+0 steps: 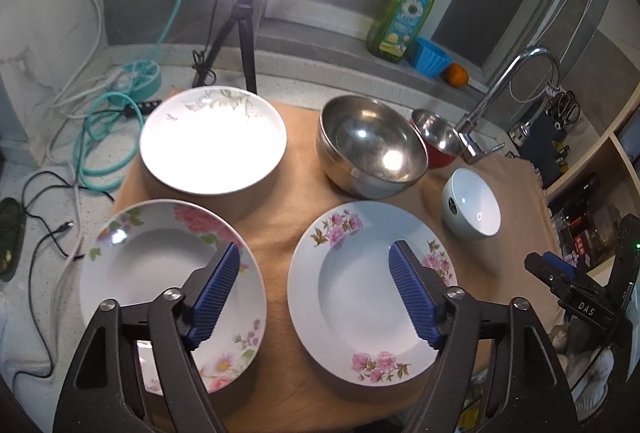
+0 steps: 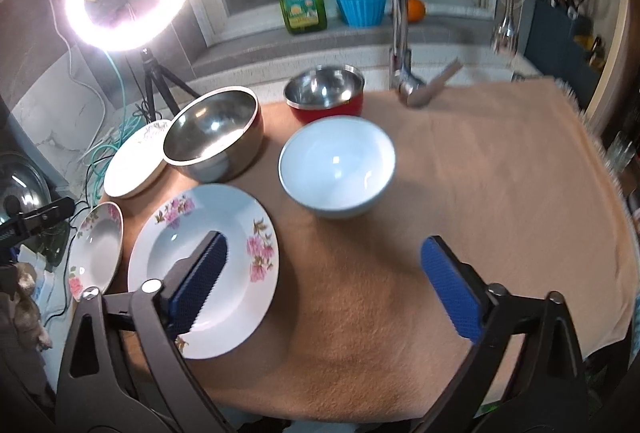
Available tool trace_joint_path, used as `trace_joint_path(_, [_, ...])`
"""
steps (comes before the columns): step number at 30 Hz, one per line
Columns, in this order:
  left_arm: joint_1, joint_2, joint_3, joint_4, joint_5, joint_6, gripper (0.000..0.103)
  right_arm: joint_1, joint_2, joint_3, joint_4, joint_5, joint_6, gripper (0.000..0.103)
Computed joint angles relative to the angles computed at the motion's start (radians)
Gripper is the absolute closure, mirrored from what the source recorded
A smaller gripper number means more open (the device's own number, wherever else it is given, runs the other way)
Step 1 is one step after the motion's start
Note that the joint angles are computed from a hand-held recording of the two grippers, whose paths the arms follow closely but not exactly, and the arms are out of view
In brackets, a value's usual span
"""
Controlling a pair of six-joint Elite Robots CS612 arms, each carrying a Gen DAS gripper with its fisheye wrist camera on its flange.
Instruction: Organize plates and bowls
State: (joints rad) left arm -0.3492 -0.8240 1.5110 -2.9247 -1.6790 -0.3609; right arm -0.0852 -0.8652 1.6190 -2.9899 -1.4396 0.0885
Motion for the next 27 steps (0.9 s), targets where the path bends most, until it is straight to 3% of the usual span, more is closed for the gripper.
trace_joint_path(6, [0.013,0.034,-0.043,0.074,-0.075,0.008,0.05,-0.022,0.02,-0.026,0.106,0.118,0.027,0.022])
trace_joint_path(15, [0.022,0.078,-0.11,0.174,-0.126,0.045,0.068,-0.029,0.06,-0.075,0.25,0.236,0.037,0.047])
trace_joint_path(19, [0.024,0.091,-0.133,0.212,-0.134,0.064,0.07,-0.025,0.072,-0.092,0.284,0.247,0.023,0.056])
trace_joint_path(27, [0.031,0.116,-0.173,0.263,-0.155,0.06,0.071,-0.025,0.097,-0.124,0.327,0.278,0.03,0.063])
